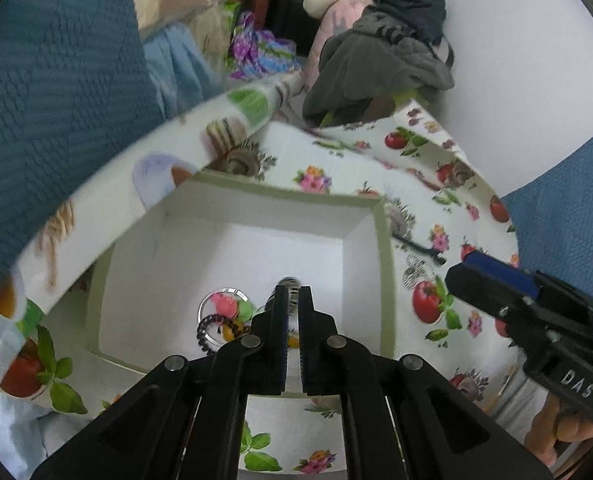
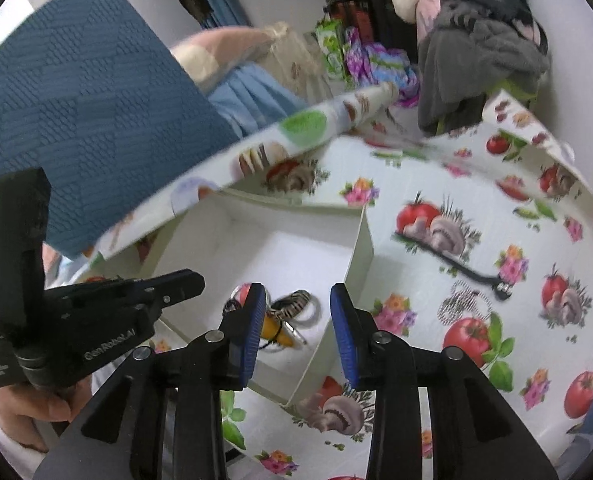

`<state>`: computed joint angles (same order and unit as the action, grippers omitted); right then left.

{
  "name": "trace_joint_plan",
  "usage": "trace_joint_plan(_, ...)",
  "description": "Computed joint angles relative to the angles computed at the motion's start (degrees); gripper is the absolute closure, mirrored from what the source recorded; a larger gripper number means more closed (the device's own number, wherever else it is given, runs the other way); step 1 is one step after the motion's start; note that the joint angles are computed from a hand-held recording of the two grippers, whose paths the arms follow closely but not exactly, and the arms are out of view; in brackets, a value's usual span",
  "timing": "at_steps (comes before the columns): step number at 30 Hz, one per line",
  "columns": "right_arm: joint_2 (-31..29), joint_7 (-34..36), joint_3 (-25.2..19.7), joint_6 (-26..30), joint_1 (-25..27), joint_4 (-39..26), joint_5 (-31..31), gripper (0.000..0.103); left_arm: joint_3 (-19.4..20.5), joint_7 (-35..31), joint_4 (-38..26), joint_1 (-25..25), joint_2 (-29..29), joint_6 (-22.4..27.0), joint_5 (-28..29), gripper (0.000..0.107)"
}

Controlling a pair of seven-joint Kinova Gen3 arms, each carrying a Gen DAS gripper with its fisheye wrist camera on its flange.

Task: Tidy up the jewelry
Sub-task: 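Grasp the silver ball chain with the left tool while the right tool grasps the black hair clip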

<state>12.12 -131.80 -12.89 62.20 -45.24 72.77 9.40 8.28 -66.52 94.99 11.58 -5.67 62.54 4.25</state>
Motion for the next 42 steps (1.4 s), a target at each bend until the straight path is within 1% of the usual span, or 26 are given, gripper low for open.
trace_joint_plan(1, -0.71, 0.13, 0.13, -0.11, 0.01, -0.06, 0.57, 0.072, 0.26, 0.47, -0.54, 0.09, -0.11, 0.19, -0.41, 0.104)
trace_joint_plan(2, -1.25, 0.27, 0.19, -0.14, 0.13, -0.05, 0.98, 0.072, 0.67, 1.1, -1.19, 0.28, -0.13, 0.33, -1.03, 0.097)
trace_joint_plan(3, -1.73, 0.4, 0.2, -0.08, 0.29, -0.12, 1.32, 0.072, 1.18, 1.71, -1.98, 0.57, -0.09, 0.5, -1.79, 0.082)
trace_joint_plan(4, -2.16, 0.64, 0.17, -0.07, 0.58, -0.2, 1.46, 0.072, 1.66, 2.55, -2.53, 0.87, -0.14, 0.51, -2.6, 0.073)
trace_joint_plan(5, -2.98, 0.86, 0.2, -0.29, 0.97, -0.01, 1.68, 0.072, 2.1, 3.49, -2.87, 1.17, -0.31, 0.25, -3.42, 0.061)
trace_joint_plan(6, -3.64, 0.99, 0.14, -0.46, 1.32, 0.18, 1.91, 0.072, 2.45, 4.18, -3.21, 1.49, -0.47, -0.14, -3.95, 0.058)
trace_joint_plan(10, -6.59, 1.23, -0.14, -0.98, 3.28, 1.47, 2.73, 0.072, 3.81, 6.04, -5.49, 3.15, 0.51, -0.6, -5.51, 0.058)
trace_joint_plan(14, -8.95, 2.07, -0.59, -0.16, 5.78, 2.33, 2.57, 0.072, 5.46, 9.51, -6.76, 5.22, 1.04, -2.61, -8.32, 0.058)
trace_joint_plan(17, -10.61, 3.79, -0.82, 0.25, 7.82, 3.08, 2.07, 0.072, 6.5, 12.31, -7.54, 7.01, 2.06, -3.93, -10.15, 0.052)
trace_joint_plan(18, -11.13, 4.09, -0.93, 0.18, 8.44, 3.45, 2.03, 0.072, 6.99, 13.14, -7.87, 7.8, 2.64, -4.39, -11.1, 0.052)
trace_joint_plan(22, -13.36, 6.34, -0.66, -1.71, 11.72, 6.47, 0.38, 0.072, 7.09, 12.35, -8.23, 10.5, 5.01, -6.44, -10.72, 0.052)
trace_joint_plan(24, -13.58, 8.64, -0.06, -2.36, 13.63, 7.94, -1.39, 0.072, 7.4, 13.68, -8.33, 12.26, 6.54, -7.13, -12.24, 0.052)
trace_joint_plan(27, -13.06, 14.14, 1.44, -3.72, 16.58, 10.26, -5.79, 0.072, 6.79, 14.38, -7.15, 14.08, 8.29, -9.64, -11.48, 0.052)
trace_joint_plan(30, -11.68, 19.53, 2.65, -4.18, 19.11, 12.13, -9.27, 0.072, 6.36, 14.22, -5.93, 15.42, 10.36, -12.51, -9.31, 0.052)
trace_joint_plan(32, -11.18, 21.93, 3.35, -4.64, 20.62, 13.68, -11.21, 0.072, 6.15, 13.67, -5.18, 16.38, 12.08, -14.81, -8.42, 0.053)
trace_joint_plan(36, -11.1, 25.43, 4.66, -6.03, 23.56, 17.18, -14.62, 0.072, 5.57, 11.84, -5.13, 18.02, 16.43, -17.49, -6.6, 0.055)
trace_joint_plan(38, -11.05, 27.14, 5.07, -6.78, 24.74, 18.72, -16.22, 0.072, 5.5, 9.79, -5.97, 17.99, 18.92, -17.19, -4.73, 0.055)
trace_joint_plan(40, -10.83, 28.47, 5.25, -7.23, 25.53, 19.7, -17.22, 0.072, 4.89, 8.65, -6.13, 18.65, 20.79, -17.84, -4.38, 0.055)
trace_joint_plan(42, -10.26, 30.8, 5.56, -7.76, 26.46, 20.77, -19.05, 0.072, 4.43, 7.39, -7.02, 19.09, 23.12, -17.33, -4.08, 0.055)
